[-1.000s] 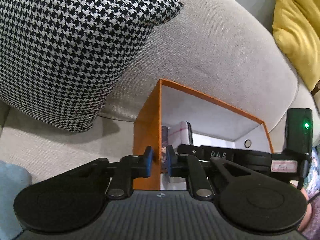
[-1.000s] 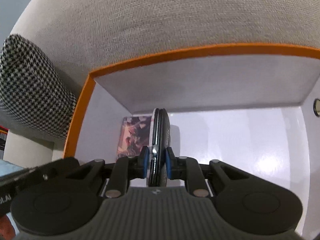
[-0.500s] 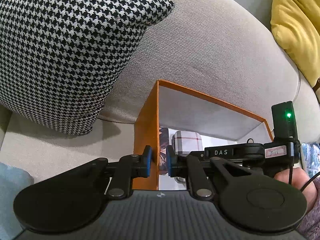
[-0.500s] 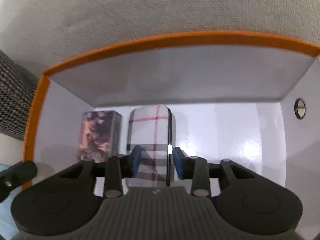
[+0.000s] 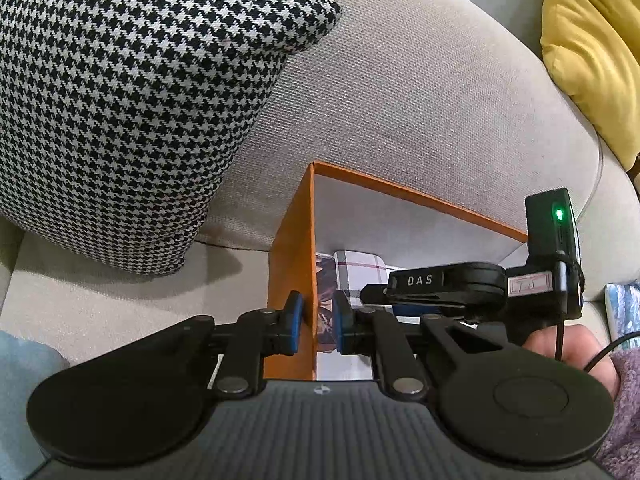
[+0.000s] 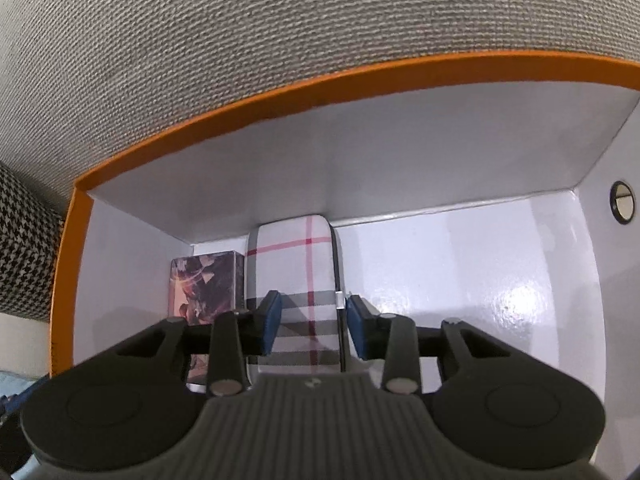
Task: Organize rigid objects
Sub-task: 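Lower the plaid case beside the photo card box and open the right tool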
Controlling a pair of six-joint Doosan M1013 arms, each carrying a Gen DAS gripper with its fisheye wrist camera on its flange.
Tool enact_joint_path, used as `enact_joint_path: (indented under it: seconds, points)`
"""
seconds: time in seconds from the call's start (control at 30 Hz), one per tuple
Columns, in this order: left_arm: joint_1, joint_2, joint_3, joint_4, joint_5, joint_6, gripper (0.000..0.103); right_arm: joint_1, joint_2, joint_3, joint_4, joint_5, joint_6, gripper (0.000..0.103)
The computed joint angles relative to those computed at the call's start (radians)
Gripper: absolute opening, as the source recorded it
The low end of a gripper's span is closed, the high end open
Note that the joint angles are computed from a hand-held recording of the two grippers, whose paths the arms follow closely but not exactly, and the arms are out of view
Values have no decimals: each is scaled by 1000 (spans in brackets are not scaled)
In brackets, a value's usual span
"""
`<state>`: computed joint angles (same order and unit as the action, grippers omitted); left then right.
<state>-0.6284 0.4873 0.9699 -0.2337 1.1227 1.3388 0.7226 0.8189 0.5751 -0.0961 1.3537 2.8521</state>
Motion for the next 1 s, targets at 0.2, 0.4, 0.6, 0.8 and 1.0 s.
enact_joint_path:
  seconds: [0.2,0.4,0.6,0.8,1.0]
  points:
    - [0,5,-12,3,3,-11,16,28,-50,47,-88,-4,-113,49]
    - [0,-11,18,7,-30,-41,16,21,-32,4,93,-61,-305,35]
    - [8,-19,24,-12,-38,-24,17,10,21,-66,222,31,-344,14]
    - [19,-25,39,-45,-49,-15,17,4,56,-102,195,40,-305,13]
    - [35,-42,67,-74,-62,-1,17,-3,35,-66,152,-6,-271,13]
